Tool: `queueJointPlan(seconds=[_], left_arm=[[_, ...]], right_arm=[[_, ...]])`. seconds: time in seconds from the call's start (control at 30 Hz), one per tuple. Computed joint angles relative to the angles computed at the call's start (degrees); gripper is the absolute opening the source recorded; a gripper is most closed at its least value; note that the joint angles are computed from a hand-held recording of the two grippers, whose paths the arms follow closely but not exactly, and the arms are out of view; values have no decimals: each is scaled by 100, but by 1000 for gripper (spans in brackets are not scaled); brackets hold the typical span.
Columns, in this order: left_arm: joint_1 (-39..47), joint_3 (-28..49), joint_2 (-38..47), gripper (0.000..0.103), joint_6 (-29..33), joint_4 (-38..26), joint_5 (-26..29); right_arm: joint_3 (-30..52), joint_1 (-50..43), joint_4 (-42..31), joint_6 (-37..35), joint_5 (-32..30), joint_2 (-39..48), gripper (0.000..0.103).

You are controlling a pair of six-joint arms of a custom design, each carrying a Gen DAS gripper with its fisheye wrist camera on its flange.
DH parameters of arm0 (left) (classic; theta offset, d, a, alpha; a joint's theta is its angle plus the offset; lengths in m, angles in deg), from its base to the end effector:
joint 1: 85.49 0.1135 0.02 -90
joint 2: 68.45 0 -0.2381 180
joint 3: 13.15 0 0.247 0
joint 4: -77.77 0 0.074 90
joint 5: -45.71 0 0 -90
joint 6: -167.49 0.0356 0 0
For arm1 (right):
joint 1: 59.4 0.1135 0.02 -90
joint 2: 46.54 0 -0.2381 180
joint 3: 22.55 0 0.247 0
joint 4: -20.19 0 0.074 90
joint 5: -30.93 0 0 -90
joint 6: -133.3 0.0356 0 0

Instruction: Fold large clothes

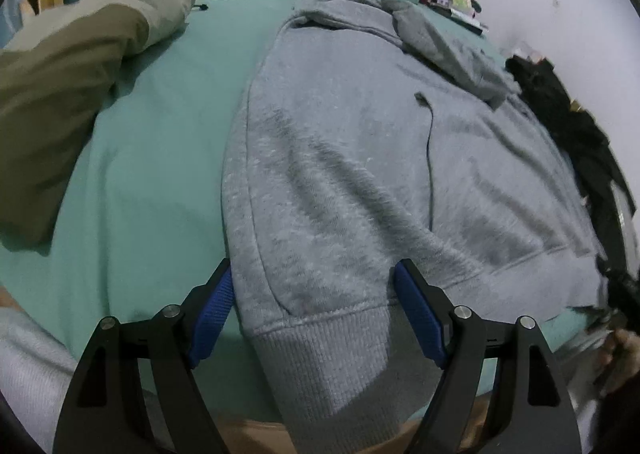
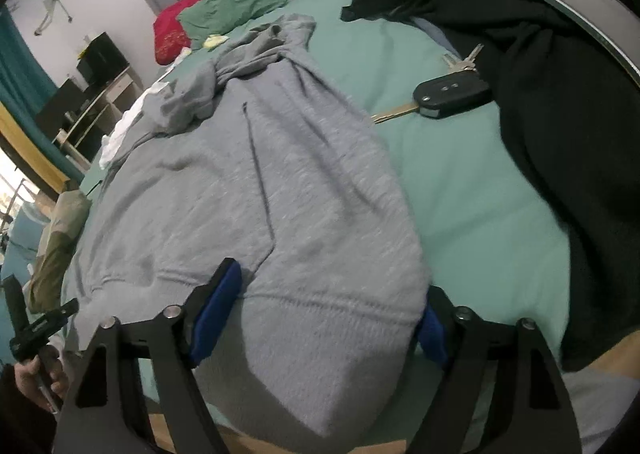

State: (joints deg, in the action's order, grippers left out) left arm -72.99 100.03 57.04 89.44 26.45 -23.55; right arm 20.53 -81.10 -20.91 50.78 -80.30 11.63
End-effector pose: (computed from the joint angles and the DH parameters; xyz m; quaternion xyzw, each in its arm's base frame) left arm 0.4393 0.0845 0.1586 0.0365 0.9579 -0.1238 0.2564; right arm 0.1837 -0.0592 0.1624 0.1851 0.9236 0.1395 0.3054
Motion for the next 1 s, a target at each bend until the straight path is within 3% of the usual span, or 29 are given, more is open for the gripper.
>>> queueJointPlan(seconds=[0.03,0.1,0.13,0.17,0.23,0.27,0.33,0.37,0.4,0.53,0.8,0.9,1.0], left_arm=[[-44,-55,-32,82,14,37,-120],[-73,-282,-138,82,79,221,-197],[-98,-399,-197,82,126,342,-252],[-123,-442,-223,82,145,376,-318],[-123,-456,-241,81,149,361,-335],[-84,-433,-227,73,174,306,-191],[-45,-503,-325,51,229,261,-48],[-3,-431,-329,28,327,99,176],[10,-393,-364,20,389,-30,302],[146,-767,-927,18,377,11,530],[664,-547,-1741,17,587,-860,1308],[866,-361,-1970,17,672,-1262,1605],[1152,-264,-2292,17,967,-1776,1912]], right_arm=[[-80,-7,38,30,-54,-62,71],[-284,-119,179,42,-328,-158,47],[-349,-198,238,71,-530,-143,42],[-397,-346,304,91,-858,-78,26],[-430,-498,383,137,-1276,48,25],[-455,-470,407,144,-1262,-13,24],[-466,-525,409,189,-1502,-20,22],[-501,-553,413,221,-1644,-100,21],[-517,-511,358,225,-1622,-270,20],[-532,-609,-38,344,-1774,-1334,14],[-239,-1284,-1183,238,-2772,-2653,12],[116,-1723,-2028,-159,-3173,-3034,11],[676,-2634,-3396,-1289,-3808,-3052,11]])
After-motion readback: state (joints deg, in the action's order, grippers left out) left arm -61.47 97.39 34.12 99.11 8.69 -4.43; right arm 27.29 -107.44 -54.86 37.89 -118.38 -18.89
